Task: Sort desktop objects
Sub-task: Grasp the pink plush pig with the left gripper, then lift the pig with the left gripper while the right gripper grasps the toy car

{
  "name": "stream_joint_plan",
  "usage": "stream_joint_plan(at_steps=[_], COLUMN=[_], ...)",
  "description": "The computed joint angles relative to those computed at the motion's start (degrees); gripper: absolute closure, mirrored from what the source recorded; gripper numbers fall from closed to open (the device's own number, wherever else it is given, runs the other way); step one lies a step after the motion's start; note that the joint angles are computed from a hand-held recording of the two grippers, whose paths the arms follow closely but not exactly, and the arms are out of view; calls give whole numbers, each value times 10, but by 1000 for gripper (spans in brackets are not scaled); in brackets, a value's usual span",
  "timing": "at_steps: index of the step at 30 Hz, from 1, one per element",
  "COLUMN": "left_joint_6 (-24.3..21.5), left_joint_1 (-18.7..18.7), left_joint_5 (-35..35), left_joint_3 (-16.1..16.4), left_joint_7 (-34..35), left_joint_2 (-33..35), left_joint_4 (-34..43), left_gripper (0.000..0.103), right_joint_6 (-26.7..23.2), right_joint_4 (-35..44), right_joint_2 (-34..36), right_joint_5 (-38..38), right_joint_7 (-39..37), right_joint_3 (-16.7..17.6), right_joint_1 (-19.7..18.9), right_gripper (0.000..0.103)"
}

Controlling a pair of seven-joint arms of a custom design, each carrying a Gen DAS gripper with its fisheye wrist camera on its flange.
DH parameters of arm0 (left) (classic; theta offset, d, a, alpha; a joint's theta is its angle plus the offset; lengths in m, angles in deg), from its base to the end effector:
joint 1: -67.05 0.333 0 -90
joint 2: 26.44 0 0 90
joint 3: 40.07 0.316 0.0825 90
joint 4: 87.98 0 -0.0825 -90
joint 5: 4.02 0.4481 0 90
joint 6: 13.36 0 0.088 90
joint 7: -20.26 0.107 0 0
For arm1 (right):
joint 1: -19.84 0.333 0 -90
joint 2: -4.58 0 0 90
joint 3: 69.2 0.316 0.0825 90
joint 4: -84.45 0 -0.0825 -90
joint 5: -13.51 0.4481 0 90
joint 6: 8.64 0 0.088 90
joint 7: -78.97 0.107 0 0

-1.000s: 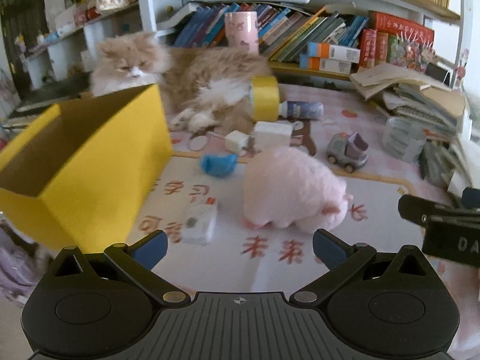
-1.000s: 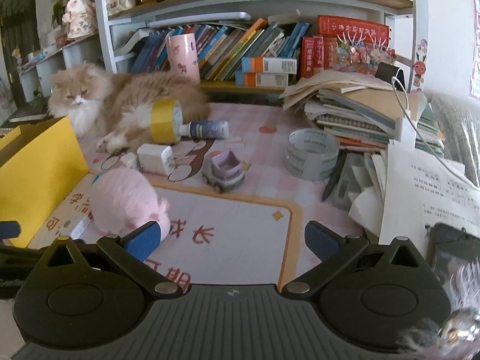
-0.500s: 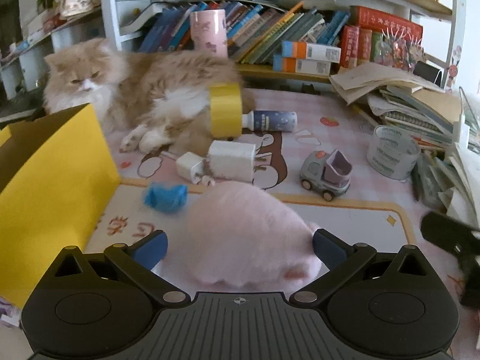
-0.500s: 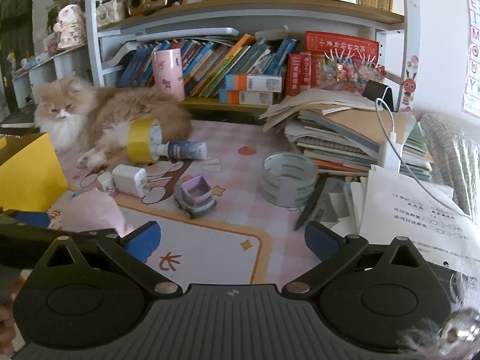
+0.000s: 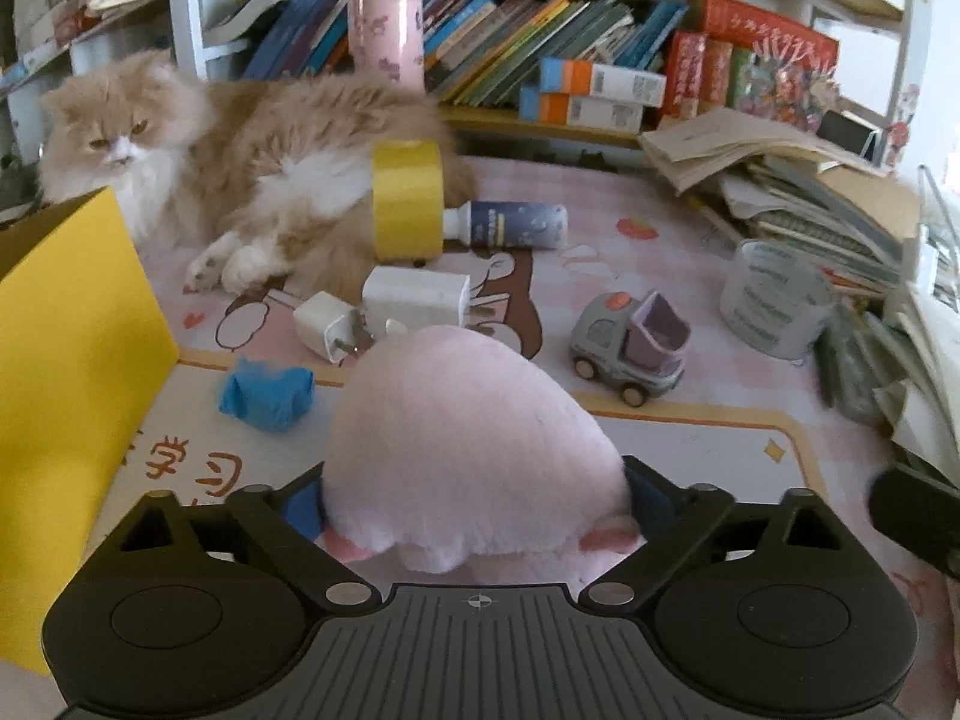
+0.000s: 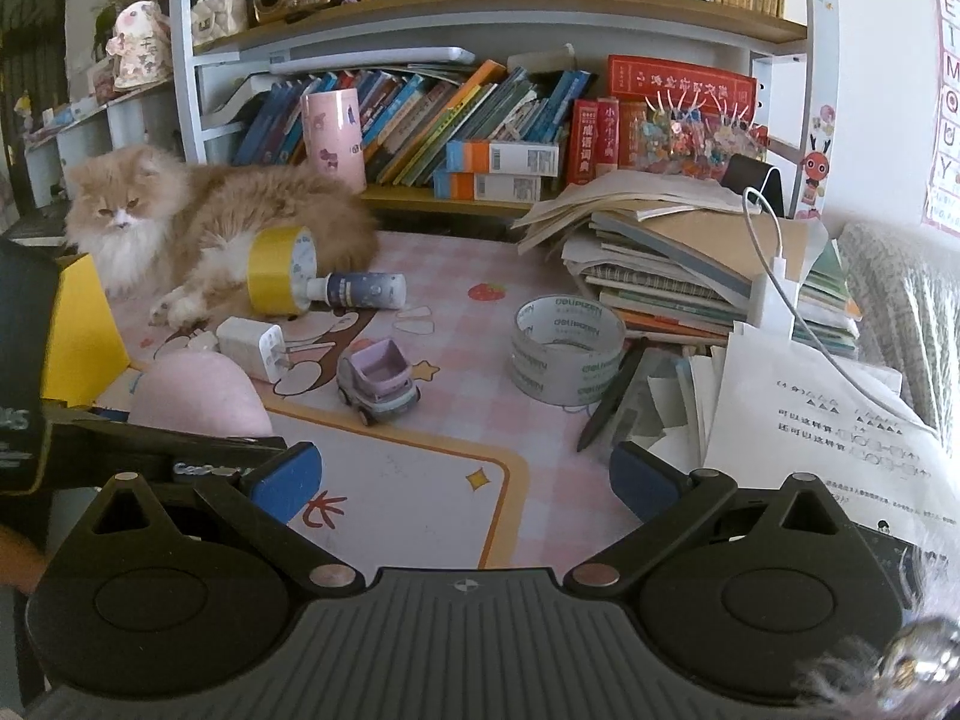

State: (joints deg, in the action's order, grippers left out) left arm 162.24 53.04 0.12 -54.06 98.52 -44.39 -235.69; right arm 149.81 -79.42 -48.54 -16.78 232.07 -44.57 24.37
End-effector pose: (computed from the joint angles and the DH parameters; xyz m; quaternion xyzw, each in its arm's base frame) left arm 0.4537 -0.2483 0.4191 -0.5197 0.7616 -0.3246 0.2108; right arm 0.3419 0.1964 0.4615 -0.5641 0.6799 -0.3496 0.3120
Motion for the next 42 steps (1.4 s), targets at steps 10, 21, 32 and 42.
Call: stream_joint_plan(at_steps=[10, 21, 32, 42], left_joint_6=[-13, -39, -67, -83], left_joint_1=[-1, 14, 49, 50], left_joint_5=[-21, -38, -17, 2], left_joint_3=[14, 9, -16, -11], left_joint_7=[-39, -90, -157, -181], left_joint_2=[-120, -279, -367, -400], left_joint_4=[-70, -148, -183, -196], left_gripper=[11, 11, 11, 11], right_joint_6=[28, 76, 104, 95], right_joint_4=[26, 94, 173, 235], right_joint_2=[61, 196, 312, 402], right_joint_5=[10, 33, 8, -38], right_joint_7=[-19, -133, -171, -191], right_joint_3=[-21, -69, -71, -122], right_joint_1=[-2, 4, -23, 10], right_gripper=[0, 0, 5, 36])
